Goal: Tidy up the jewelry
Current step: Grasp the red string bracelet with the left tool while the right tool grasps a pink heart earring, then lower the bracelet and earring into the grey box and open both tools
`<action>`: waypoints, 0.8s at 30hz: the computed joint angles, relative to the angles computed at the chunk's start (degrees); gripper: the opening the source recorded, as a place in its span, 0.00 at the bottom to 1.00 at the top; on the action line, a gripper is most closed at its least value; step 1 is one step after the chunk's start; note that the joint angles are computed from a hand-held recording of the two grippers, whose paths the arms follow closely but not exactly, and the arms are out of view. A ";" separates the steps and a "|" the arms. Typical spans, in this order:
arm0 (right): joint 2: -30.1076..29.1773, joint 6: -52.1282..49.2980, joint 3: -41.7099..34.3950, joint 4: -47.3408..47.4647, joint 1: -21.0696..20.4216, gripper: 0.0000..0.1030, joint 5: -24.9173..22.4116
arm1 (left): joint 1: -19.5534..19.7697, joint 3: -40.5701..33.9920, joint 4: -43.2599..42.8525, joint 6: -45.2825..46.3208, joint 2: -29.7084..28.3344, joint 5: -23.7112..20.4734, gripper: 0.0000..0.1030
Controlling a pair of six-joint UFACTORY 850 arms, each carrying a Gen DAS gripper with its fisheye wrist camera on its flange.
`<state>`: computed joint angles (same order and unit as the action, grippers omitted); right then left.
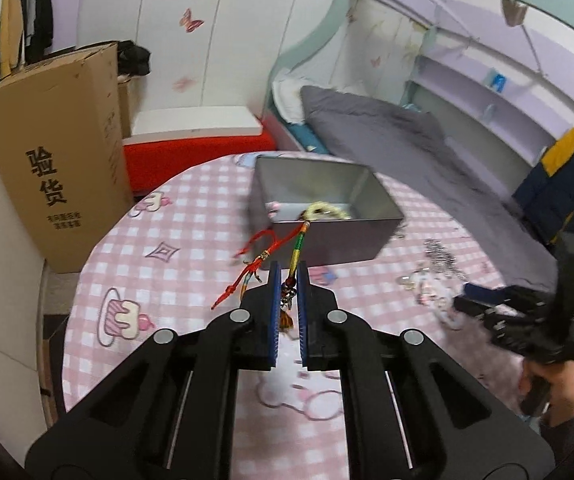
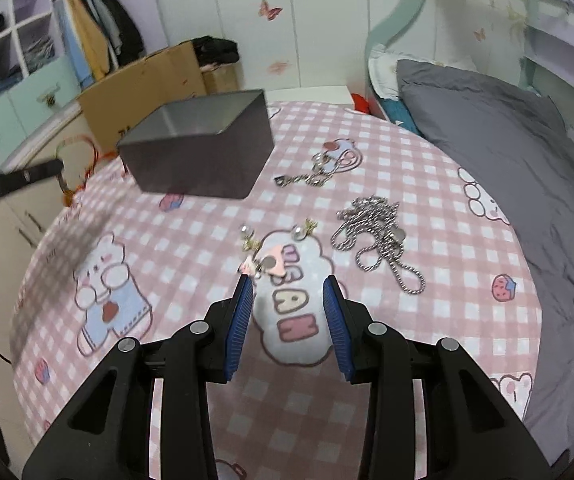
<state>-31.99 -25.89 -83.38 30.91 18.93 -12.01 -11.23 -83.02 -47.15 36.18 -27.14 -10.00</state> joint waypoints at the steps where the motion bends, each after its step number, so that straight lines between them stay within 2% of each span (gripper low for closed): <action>1: -0.16 -0.24 -0.04 -0.26 0.10 0.33 -0.15 | -0.19 0.21 -3.22 3.31 0.37 -0.23 0.08; 5: -1.73 0.64 -1.57 -2.11 0.48 0.33 -0.42 | -0.89 0.45 -6.86 7.59 1.04 -0.36 0.08; 7: -2.66 5.18 -2.63 -7.77 0.70 0.33 0.02 | -1.07 0.29 -8.45 9.06 1.18 -0.83 0.08; 14: -5.87 1.93 -7.10 -6.84 0.88 0.33 -3.04 | -1.59 -1.71 -8.34 8.99 0.03 -2.32 0.08; 17: -6.46 4.10 -7.96 -9.93 1.14 0.21 -3.21 | -1.62 -2.89 -10.22 10.99 -0.48 -3.20 0.08; 24: -5.79 0.23 -7.61 -5.85 0.65 0.20 -3.10 | -0.93 -6.68 -16.84 16.92 -2.07 -5.16 0.08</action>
<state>-37.78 -25.66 -90.99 25.06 19.58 -15.11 -12.16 -89.70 -63.99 53.10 -29.21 -15.15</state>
